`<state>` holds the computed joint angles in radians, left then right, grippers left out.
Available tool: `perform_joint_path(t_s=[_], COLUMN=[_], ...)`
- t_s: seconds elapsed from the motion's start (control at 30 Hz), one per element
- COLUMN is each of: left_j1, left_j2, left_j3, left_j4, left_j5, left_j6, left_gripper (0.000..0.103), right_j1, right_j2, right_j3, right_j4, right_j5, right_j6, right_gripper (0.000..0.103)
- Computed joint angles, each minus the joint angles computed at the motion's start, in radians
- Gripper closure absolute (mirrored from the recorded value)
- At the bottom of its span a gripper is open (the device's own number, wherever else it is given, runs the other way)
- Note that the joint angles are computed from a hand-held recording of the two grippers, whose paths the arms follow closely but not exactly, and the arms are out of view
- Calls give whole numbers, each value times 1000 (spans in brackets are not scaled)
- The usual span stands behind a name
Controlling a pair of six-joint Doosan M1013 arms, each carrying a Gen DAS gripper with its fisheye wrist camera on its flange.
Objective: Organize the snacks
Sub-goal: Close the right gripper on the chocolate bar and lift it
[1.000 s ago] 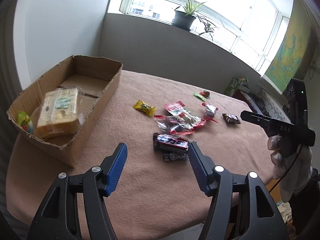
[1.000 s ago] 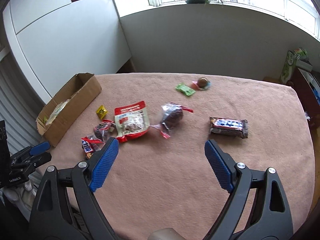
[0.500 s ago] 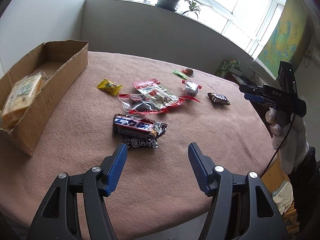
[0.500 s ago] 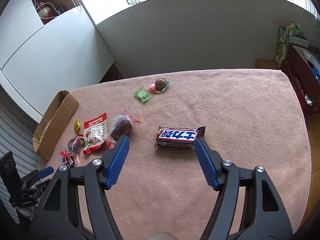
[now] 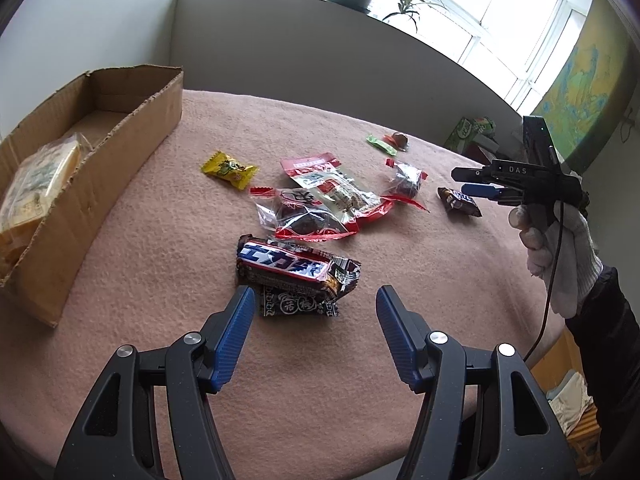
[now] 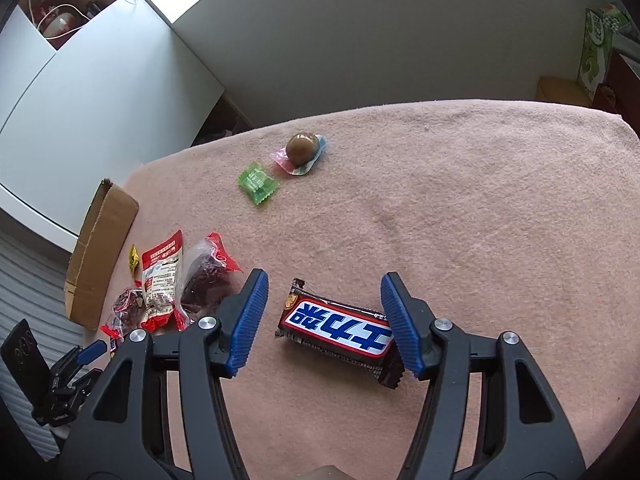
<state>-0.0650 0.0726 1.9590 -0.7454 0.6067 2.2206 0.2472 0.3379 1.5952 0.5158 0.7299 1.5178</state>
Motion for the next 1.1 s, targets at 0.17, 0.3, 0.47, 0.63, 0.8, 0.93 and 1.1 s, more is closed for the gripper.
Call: perform_joint_path(t_s=[0.17, 0.3, 0.47, 0.63, 0.8, 0.93, 1.1], left_j1=[-2, -16, -50, -93, -92, -63, -46], left_j2=[25, 40, 51, 65, 67, 64, 60], left_j3=[-23, -41, -58, -65, -58, -56, -53], left_j4=[8, 49, 170, 387, 456, 381, 366], left_j5=[17, 13, -33, -72, -97, -89, -74], left_j6=[-8, -43, -163, -336, -383, -319, -295], left_gripper=[40, 40, 40, 40, 43, 51, 67], right_j1=[7, 28, 41, 48, 63, 76, 105], right_j2=[-7, -20, -27, -32, -36, -39, -36], right_j3=[11, 22, 31, 35, 36, 38, 33], right_j4=[26, -20, -55, -94, -164, -208, -323], right_j5=[28, 24, 10, -2, -5, -9, -9], right_j6=[-39, -28, 0, 30, 52, 68, 127], right_gripper=[41, 41, 41, 41, 41, 41, 41])
